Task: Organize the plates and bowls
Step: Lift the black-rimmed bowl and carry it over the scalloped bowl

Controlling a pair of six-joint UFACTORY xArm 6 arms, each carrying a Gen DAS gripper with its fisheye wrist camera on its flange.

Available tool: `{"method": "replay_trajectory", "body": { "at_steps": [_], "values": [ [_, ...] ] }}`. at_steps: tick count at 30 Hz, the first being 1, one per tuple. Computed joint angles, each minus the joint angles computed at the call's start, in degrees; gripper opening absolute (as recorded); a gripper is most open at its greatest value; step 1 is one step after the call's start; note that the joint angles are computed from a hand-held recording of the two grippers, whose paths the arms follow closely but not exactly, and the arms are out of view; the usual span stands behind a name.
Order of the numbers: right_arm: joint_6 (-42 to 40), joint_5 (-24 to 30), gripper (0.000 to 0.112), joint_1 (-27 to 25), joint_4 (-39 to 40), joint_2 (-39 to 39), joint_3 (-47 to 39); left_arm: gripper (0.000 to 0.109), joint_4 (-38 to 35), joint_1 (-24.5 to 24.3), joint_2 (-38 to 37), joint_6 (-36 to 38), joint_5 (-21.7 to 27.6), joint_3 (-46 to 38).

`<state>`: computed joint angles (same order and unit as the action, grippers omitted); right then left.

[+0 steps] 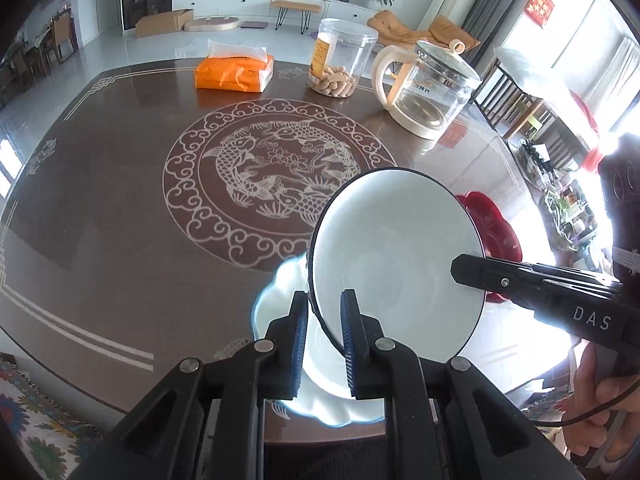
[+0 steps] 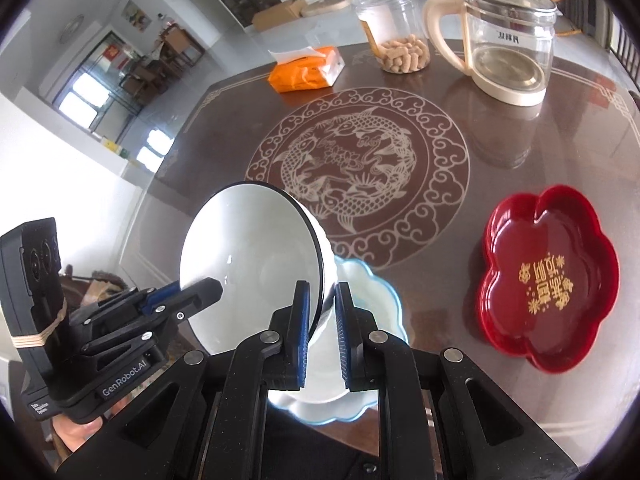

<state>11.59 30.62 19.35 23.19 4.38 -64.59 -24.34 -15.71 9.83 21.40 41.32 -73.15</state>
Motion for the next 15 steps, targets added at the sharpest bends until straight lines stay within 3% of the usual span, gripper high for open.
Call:
{"method": "replay_trajectory", "body": {
  "at_steps": [15],
  "values": [
    [1.8,-4.3,0.016,1.3,1.5,-0.6,8.5,0.016,-0.2,-1.9,0.3,-0.3,-3.6,6.5]
  ]
}}
